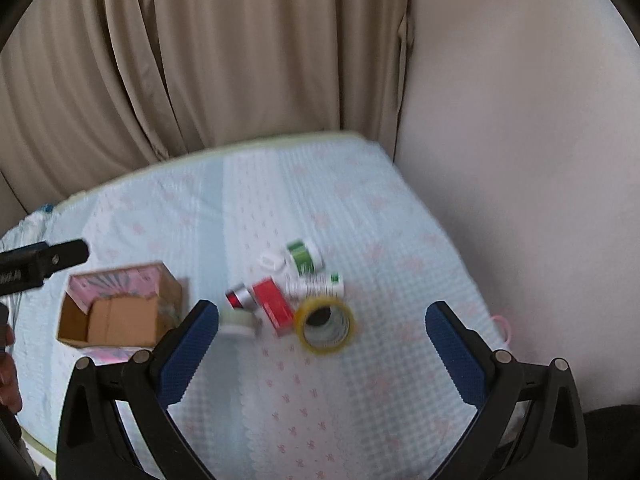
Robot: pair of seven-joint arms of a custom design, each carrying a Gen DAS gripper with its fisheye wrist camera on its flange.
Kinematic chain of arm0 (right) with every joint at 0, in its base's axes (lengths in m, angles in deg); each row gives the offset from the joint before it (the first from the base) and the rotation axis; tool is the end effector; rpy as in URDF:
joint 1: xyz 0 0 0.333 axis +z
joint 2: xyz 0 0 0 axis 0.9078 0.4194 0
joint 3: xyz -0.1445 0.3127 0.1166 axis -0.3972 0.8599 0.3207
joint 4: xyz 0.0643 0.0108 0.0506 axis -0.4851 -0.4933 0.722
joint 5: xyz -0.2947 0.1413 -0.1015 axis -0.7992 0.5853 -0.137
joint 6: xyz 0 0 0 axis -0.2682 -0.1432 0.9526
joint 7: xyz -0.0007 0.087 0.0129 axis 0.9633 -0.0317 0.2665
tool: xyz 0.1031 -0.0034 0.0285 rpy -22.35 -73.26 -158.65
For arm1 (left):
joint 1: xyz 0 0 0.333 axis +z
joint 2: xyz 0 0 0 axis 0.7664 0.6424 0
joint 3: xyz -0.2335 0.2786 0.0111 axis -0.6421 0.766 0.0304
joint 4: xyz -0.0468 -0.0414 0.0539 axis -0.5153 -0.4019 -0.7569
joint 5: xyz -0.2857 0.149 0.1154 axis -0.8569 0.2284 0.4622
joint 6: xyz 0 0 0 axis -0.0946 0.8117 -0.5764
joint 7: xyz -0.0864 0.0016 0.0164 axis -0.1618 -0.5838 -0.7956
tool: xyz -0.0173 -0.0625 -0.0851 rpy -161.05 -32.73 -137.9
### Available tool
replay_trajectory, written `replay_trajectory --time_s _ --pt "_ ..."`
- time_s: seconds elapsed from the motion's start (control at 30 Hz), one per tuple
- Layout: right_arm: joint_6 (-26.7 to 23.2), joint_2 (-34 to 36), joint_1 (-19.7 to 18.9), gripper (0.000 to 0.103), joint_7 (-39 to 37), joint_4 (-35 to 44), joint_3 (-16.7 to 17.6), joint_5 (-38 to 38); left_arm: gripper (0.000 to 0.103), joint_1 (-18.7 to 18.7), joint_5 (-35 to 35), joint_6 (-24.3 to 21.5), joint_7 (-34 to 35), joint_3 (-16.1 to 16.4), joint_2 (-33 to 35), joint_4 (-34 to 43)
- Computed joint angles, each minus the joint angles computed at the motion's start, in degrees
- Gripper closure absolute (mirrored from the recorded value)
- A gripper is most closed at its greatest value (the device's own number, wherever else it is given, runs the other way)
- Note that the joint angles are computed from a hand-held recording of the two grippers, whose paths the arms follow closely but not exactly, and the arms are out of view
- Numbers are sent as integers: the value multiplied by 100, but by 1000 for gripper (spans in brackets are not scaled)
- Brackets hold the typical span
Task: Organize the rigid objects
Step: 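Grasp the pale green jar with the left tool while the right tool grasps the yellow tape roll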
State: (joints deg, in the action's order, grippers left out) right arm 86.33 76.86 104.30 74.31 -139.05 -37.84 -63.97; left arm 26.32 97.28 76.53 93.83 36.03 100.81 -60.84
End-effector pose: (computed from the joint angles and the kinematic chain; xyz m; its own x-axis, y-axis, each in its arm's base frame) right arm 0.3885 0.4243 0.6065 -0.1153 -0.9933 0.0082 -0.8059 0.0887 -0.5854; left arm 0.5045 -0.3649 0.5534 -0.1361 -0.9775 0.1612 -0.8673 0.0389 -0.4963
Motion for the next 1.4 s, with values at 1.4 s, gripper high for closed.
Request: replay_trajectory --time_s 1.4 --pt "3631 2097 -38 3 -611 -1072 -1511 10 35 -375 -1452 -1404 599 134 4028 3173"
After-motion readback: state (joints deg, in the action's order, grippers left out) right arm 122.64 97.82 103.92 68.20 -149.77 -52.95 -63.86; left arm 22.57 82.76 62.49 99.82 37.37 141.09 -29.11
